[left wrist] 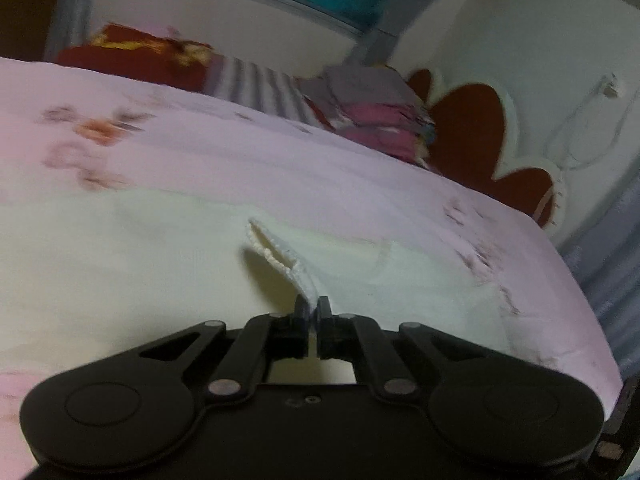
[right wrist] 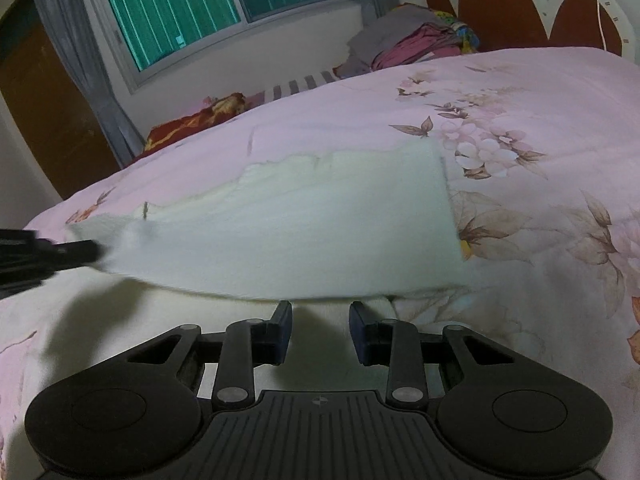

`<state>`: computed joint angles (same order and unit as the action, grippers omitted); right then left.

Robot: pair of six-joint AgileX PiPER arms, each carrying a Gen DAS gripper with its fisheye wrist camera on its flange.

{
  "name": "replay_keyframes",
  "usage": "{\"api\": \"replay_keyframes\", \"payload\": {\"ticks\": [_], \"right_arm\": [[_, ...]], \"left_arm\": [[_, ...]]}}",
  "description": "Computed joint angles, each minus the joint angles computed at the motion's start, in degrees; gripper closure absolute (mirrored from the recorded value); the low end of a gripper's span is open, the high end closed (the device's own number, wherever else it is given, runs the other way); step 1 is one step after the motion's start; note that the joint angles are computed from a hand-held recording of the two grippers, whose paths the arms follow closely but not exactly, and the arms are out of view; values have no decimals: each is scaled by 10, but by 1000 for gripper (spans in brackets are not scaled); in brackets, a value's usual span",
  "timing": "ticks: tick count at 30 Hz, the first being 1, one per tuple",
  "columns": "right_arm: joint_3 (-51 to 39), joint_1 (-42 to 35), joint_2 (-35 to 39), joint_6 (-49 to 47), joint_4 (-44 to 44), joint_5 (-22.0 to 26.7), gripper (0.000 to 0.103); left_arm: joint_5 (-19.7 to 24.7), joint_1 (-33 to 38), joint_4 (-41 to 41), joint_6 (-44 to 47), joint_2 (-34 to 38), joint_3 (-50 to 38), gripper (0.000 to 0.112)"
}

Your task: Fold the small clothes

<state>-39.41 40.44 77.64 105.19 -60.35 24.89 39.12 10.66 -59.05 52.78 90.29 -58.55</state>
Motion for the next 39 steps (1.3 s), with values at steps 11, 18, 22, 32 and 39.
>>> {"api": "replay_keyframes", "payload": {"ticks": [11, 18, 22, 32, 39], "right_arm": [[-8, 7, 11, 2, -3, 11, 71], [-5, 16, -12, 3, -5, 27, 79], [-21, 47, -23, 7, -41, 88, 90], [-51, -2, 11, -73, 7, 65, 101], [-164, -20, 142, -78, -32, -65, 101]], "left_arm": [[-5, 49, 32, -10, 8, 3, 109], [0, 63, 40, 13, 32, 7, 109], [-5, 66, 27, 33, 34, 19, 109], [-58, 49, 25, 83, -45, 49, 43], [-107, -83, 84, -1, 25, -1, 46]]}}
